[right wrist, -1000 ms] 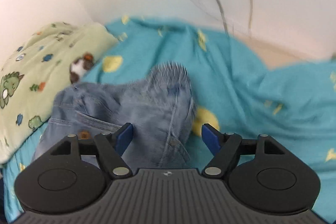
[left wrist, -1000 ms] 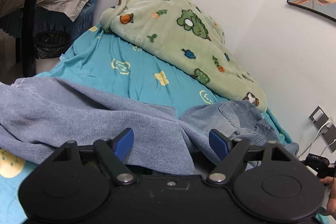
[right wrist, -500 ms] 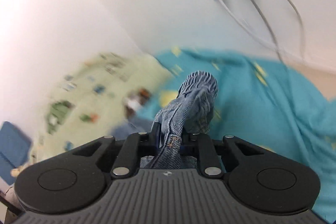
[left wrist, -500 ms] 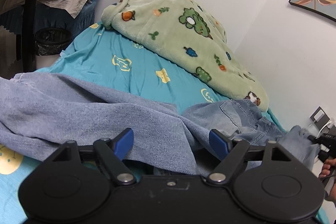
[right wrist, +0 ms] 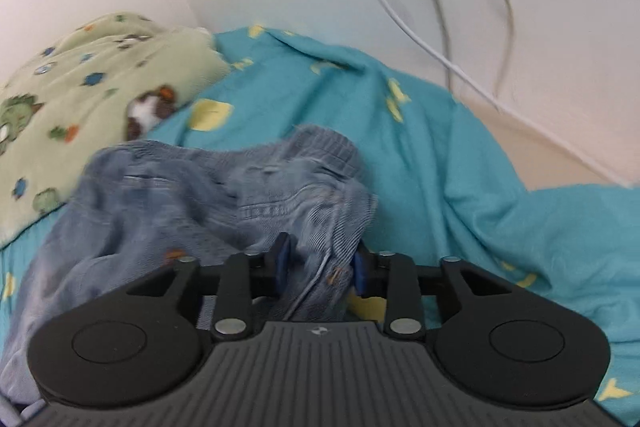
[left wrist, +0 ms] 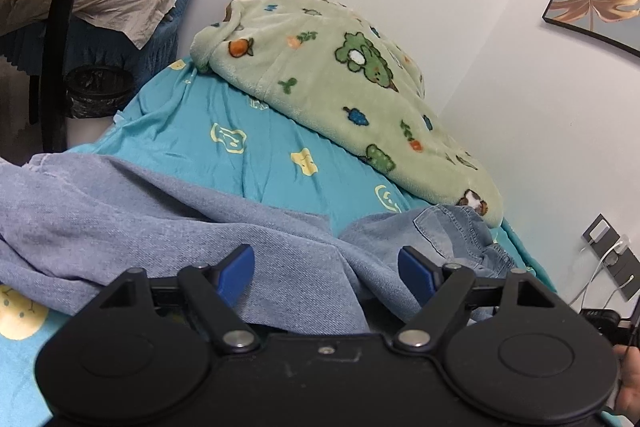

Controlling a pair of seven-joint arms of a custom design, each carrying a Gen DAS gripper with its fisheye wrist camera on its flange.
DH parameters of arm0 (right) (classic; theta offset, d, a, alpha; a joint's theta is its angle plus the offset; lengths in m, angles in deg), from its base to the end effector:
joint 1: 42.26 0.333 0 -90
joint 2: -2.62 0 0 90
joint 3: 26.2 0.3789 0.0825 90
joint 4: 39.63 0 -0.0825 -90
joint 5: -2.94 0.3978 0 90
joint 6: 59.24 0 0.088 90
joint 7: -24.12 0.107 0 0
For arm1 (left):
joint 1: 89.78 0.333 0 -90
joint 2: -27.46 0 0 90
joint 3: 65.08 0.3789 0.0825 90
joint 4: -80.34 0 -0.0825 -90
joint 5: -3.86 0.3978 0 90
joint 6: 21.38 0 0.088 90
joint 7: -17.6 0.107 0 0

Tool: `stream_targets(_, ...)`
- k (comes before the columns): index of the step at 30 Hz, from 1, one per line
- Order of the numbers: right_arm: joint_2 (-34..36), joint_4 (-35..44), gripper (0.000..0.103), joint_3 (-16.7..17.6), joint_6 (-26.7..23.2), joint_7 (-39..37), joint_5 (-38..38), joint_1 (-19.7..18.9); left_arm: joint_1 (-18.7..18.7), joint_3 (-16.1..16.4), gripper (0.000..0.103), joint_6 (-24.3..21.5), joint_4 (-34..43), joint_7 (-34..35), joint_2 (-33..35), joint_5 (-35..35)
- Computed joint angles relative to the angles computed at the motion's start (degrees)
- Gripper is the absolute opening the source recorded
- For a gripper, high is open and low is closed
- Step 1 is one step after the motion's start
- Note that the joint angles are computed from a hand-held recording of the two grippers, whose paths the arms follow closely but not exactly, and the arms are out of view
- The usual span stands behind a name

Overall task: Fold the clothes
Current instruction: 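Grasp the jeans waistband again with the right tool and straighten it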

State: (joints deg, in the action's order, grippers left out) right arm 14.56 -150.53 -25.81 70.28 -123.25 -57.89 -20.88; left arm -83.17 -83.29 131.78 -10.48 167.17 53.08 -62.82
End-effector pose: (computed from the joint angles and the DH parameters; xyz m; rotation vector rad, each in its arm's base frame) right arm 0.6080 0.2176 0.4556 -0.5936 2.4348 -0.9344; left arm 0.7518 -0.0804 0.4958 -1.5899 2.0340 -1.5094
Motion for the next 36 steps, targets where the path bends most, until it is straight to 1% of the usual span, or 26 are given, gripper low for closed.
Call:
stream_targets(1, -0.25, 0.59, 0.055, 0.37, -2.31, -1.49, -0.14, 0.72, -0.05, 0.09, 0.077, 0.03, 0.07, -0.27, 0.02, 0.16)
stream_targets(2, -0.15, 1.76, 0.063, 0.85, -6.08, -3.27, 0.13, 1.68, -0.09, 0.14, 0.077, 0.06, 0.13, -0.47, 0.02, 0.33)
stream_targets(3, 0.41, 3.59, 0.063, 1.34, -11.10, -4.41, 0.81, 2.88, -0.13, 0.16, 0.077, 0.20, 0.07, -0.40, -0.07, 0.53)
stream_targets(4, 1.00, 5.29, 0.063, 1.57, -15.93, -3.90, 0.78, 4.14, -0.24, 0.21, 0.077, 0.60, -0.18, -0.11, -0.29, 0.79)
stream_targets(6, -0.29, 5.06, 0.067, 1.81, -18.76, 0.21, -3.87, 6.10, -0.17, -0.01, 0.077, 1.24, -0.66, 0.96, -0.71, 0.61)
stream_targets(8, -1.11, 5.11, 0.069, 2.44, -18.38, 1.61, -9.12, 7.05, 0.14, -0.18, 0.077, 0.92, -0.86, 1.56, -0.98, -0.01)
stream_targets(10, -0.61, 6.37, 0.070, 3.10, -15.62, -0.12, -13.88, 7.47, 0.11, 0.11, 0.077, 0.43, -0.83, 1.19, -1.12, 0.10)
stream_targets(11, 0.18, 7.49, 0.070, 3.26, -12.39, -2.15, -15.61, 7.30, 0.04, 0.30, 0.077, 0.23, -0.75, 0.79, -1.14, 0.33)
stream_targets(13, 2.58, 10.38, 0.070, 3.25, -4.79, -5.79, -18.07, 6.99, -0.02, 0.54, 0.078, 0.14, -0.45, 0.10, -1.04, 0.53)
stream_targets(14, 4.15, 12.01, 0.071, 3.04, 1.07, -7.51, -19.15, 6.51, -0.03, 0.64, 0.078, 0.06, -0.26, -0.32, -0.95, 0.66)
stream_targets(15, 6.41, 14.51, 0.071, 2.86, 5.37, -10.52, -19.43, 6.49, -0.01, 0.72, 0.078, -0.03, -0.06, -0.76, -0.85, 0.82)
stream_targets(16, 9.00, 17.50, 0.071, 2.77, 8.90, -14.32, -19.07, 6.59, 0.01, 0.79, 0.078, -0.11, 0.13, -1.20, -0.75, 0.99)
stream_targets(19, 17.59, 27.32, 0.070, 3.75, 17.78, -30.08, -15.56, 6.59, 0.14, 0.88, 0.079, -0.36, 0.73, -2.21, -0.40, 1.64)
stream_targets(21, 23.18, 33.30, 0.068, 5.67, 23.55, -41.57, -11.22, 5.46, -0.06, 1.10, 0.079, -0.18, 1.18, -3.09, -0.05, 2.66)
stream_targets(22, 25.55, 36.13, 0.068, 6.97, 24.36, -47.95, -8.51, 5.18, -0.19, 1.23, 0.079, -0.04, 1.40, -3.72, 0.13, 3.36)
stream_targets(24, 29.19, 41.27, 0.066, 7.98, 22.02, -56.90, -4.49, 5.97, -0.18, 1.28, 0.079, -0.11, 1.81, -4.79, 0.54, 4.55)
stream_targets(25, 30.90, 43.81, 0.065, 7.95, 20.81, -59.76, -2.88, 6.38, -0.03, 1.11, 0.079, -0.27, 1.98, -4.89, 0.74, 4.88)
stream_targets(26, 32.30, 45.73, 0.058, 7.62, 20.24, -61.47, -1.60, 6.66, 0.07, 0.98, 0.079, -0.35, 2.22, -4.97, 0.97, 5.21)
stream_targets(27, 33.19, 46.80, 0.052, 7.25, 20.16, -62.56, -0.46, 6.82, 0.10, 0.83, 0.079, -0.20, 2.46, -4.90, 1.21, 5.50)
stream_targets(29, 33.69, 47.27, 0.018, 6.23, 19.36, -63.44, 1.70, 7.40, 0.29, 0.49, 0.079, -0.06, 3.00, -4.90, 1.69, 5.82)
stream_targets(30, 33.48, 47.03, 0.011, 5.45, 19.74, -63.24, 2.19, 7.83, 0.41, 0.32, 0.079, -0.04, 3.28, -4.92, 1.93, 5.90)
stream_targets(32, 32.79, 46.24, 0.005, 3.67, 21.11, -62.40, 2.70, 8.84, 0.74, 0.16, 0.079, -0.49, 3.93, -6.00, 2.43, 5.99)
stream_targets(34, 30.87, 44.40, 0.005, 1.07, 23.03, -60.70, 1.70, 10.59, 1.47, 0.04, 0.080, -2.29, 4.65, -8.24, 2.91, 5.70)
stream_targets(36, 29.26, 43.16, 0.004, -1.37, 24.40, -59.18, 1.02, 12.43, 1.87, 0.10, 0.080, -3.16, 4.96, -9.61, 3.04, 5.65)
